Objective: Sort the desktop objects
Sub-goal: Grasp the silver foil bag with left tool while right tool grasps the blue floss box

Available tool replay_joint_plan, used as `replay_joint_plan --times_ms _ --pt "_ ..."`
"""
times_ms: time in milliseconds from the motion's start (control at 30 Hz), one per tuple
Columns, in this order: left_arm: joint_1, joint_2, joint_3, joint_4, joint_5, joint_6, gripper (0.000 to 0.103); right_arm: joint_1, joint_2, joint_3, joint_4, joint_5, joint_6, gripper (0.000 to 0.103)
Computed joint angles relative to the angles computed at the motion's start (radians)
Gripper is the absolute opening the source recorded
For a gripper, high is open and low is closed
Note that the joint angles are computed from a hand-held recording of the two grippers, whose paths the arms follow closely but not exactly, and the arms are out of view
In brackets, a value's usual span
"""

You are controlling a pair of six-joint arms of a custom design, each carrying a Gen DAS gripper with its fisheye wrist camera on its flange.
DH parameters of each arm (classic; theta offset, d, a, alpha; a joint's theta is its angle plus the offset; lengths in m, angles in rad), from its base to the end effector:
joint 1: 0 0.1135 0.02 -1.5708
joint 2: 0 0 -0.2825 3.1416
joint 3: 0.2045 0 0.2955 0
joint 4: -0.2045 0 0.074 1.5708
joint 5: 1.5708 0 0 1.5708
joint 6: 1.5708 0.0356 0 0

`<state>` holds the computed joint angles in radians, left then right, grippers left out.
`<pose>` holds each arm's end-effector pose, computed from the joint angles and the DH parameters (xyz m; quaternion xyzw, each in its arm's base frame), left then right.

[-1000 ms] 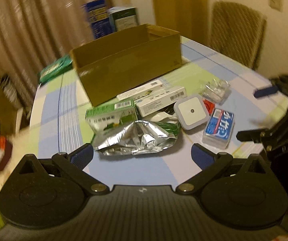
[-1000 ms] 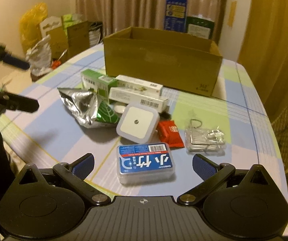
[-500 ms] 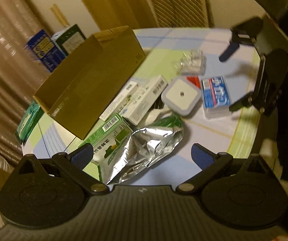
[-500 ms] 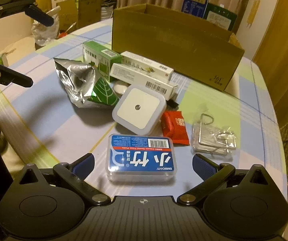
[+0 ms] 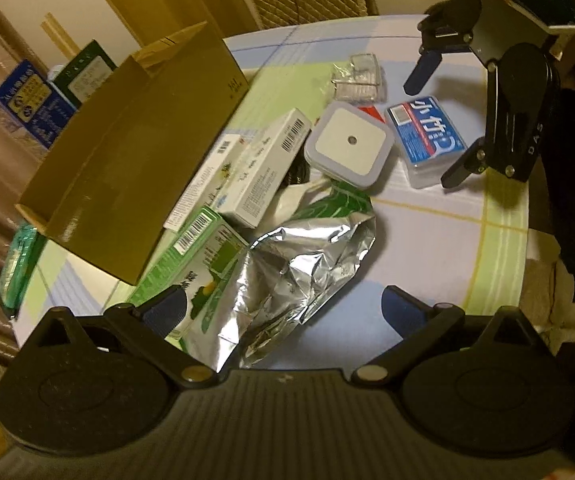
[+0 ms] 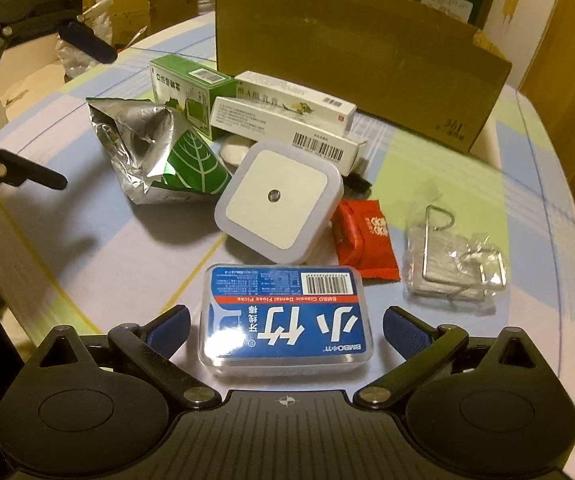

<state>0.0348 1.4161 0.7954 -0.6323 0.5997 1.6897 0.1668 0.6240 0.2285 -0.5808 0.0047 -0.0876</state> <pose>0.2796 -0.0104 0.1749 0.7261 0.6040 -0.0750 0.3198 0.1403 0.0235 0.1317 -0.1206 0.9485 0.0094 0.2928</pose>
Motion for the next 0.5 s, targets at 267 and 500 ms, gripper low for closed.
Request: replay_joint_plan --times_ms 267,500 --pt "-0.045 0.108 0.061 0.017 -0.014 0.023 0.102 0.021 0.022 0.021 -0.027 -0.011 0.067 0.084" --pt "-0.108 0.235 0.150 -0.006 -0.055 0.100 0.095 0.093 0.008 0.020 -0.051 0.003 0.129 0.084"
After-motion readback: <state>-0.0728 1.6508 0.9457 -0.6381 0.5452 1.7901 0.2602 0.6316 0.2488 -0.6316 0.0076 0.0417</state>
